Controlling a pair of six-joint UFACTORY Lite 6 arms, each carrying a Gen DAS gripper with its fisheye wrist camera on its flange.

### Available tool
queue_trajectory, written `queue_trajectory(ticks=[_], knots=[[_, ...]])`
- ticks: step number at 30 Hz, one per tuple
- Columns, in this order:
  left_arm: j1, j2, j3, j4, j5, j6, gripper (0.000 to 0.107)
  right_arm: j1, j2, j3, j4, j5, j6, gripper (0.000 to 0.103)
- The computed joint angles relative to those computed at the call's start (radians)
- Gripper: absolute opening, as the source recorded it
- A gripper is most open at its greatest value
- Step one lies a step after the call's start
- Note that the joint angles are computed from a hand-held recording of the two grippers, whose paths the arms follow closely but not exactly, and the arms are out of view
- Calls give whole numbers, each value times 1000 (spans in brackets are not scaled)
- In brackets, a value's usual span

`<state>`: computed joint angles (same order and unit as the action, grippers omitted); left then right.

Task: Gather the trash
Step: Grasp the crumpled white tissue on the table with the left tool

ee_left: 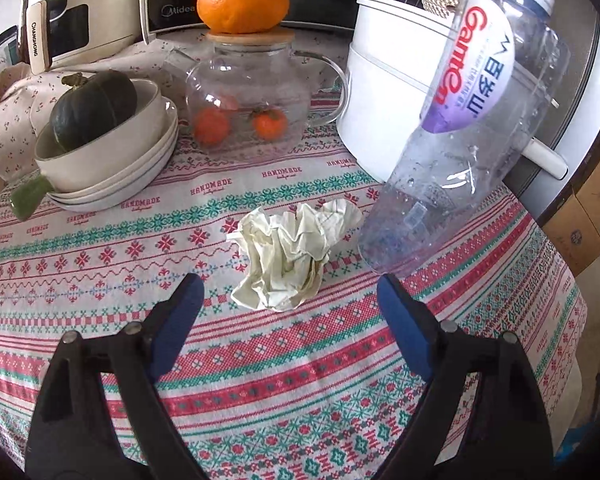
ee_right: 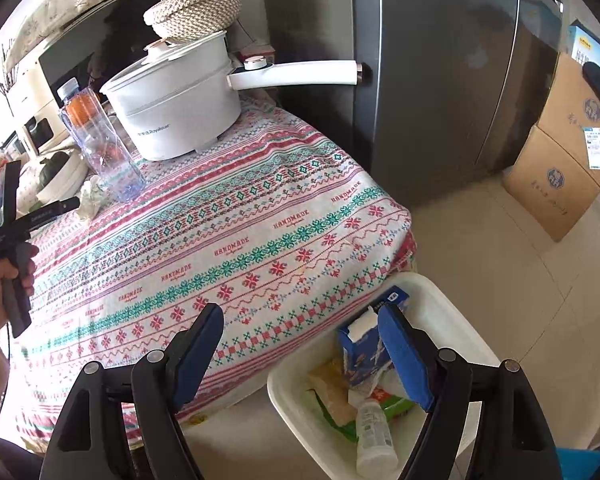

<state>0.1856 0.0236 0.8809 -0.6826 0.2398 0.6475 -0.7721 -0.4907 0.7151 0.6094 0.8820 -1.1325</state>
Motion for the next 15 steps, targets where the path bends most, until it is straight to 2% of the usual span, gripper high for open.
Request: queue_trajectory(ticks=[2, 5, 6, 7, 8, 9, 15], knots=[[-5, 65, 35, -20, -12, 15, 83, 29, 5, -4, 1, -21, 17, 81], [-5, 133, 75, -57, -4, 33, 58, 72, 4, -15, -12, -51, 46, 81], [-1, 146, 83, -80, 2, 47, 45, 85, 3, -18, -19, -58, 56, 81], [7, 152, 86, -144, 11, 104, 36, 100, 4, -23, -25, -71, 67, 81], [12, 141, 74, -202, 9, 155, 33, 114, 4, -28, -32, -84, 78, 81], [13, 129, 65, -217, 7, 165, 23, 125, 5, -32, -41, -94, 89, 81], [-5, 7, -4, 84, 32, -138, 19, 154, -8, -50, -57, -107, 120, 81]])
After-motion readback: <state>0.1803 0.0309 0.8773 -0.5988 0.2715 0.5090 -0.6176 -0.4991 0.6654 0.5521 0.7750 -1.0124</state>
